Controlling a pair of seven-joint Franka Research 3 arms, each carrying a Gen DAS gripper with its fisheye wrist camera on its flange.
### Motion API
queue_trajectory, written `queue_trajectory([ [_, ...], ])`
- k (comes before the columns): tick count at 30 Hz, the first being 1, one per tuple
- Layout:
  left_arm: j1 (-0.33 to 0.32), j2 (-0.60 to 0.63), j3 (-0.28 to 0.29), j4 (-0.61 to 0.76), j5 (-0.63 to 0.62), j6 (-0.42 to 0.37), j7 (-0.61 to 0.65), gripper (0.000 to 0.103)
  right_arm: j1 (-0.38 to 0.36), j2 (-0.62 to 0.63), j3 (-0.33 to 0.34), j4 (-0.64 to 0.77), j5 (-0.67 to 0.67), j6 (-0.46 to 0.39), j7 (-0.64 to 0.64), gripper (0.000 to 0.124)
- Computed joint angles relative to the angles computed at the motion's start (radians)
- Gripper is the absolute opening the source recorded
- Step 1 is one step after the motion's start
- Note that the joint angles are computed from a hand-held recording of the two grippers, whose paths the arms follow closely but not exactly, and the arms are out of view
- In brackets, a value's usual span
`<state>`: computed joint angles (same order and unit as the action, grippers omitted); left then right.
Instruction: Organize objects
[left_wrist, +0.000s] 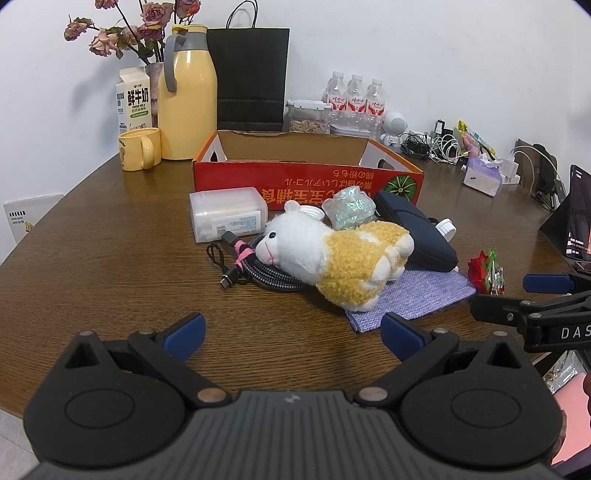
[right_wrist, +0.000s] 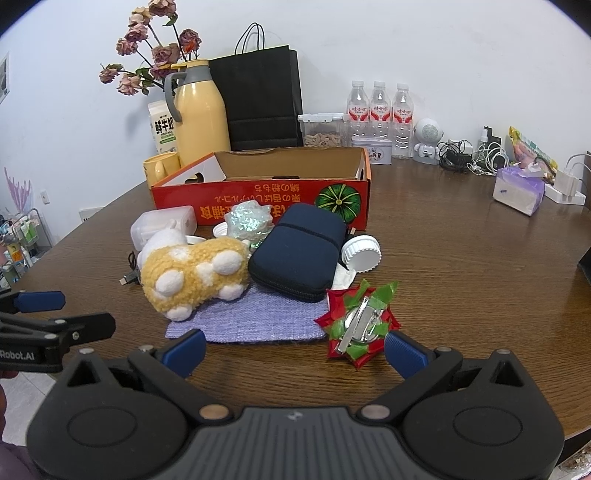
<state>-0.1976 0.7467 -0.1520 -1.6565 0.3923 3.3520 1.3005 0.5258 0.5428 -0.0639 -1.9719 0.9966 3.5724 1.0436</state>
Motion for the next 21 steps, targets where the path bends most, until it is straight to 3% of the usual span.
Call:
queue_trajectory([
  [12,0.018,0.023,-0.029,0.041,-0.005,-0.043,-0.001,0.103,-0.034,0.033,-0.004,0.022,-0.043,0.013,0.025,0.101],
  [16,0.007,0.034,-0.019,0.064,-0.018,-0.064,-0.008,0.103,-0.053,0.056,-0.013,0.045,-0.053,-0.001,0.032,0.094],
  [21,-0.001,0.051,-0.014,0.099,-0.031,-0.093,-0.016,0.103,-0.121,0.065,0.018,0.046,-0.146,-0.02,0.091,0.074],
])
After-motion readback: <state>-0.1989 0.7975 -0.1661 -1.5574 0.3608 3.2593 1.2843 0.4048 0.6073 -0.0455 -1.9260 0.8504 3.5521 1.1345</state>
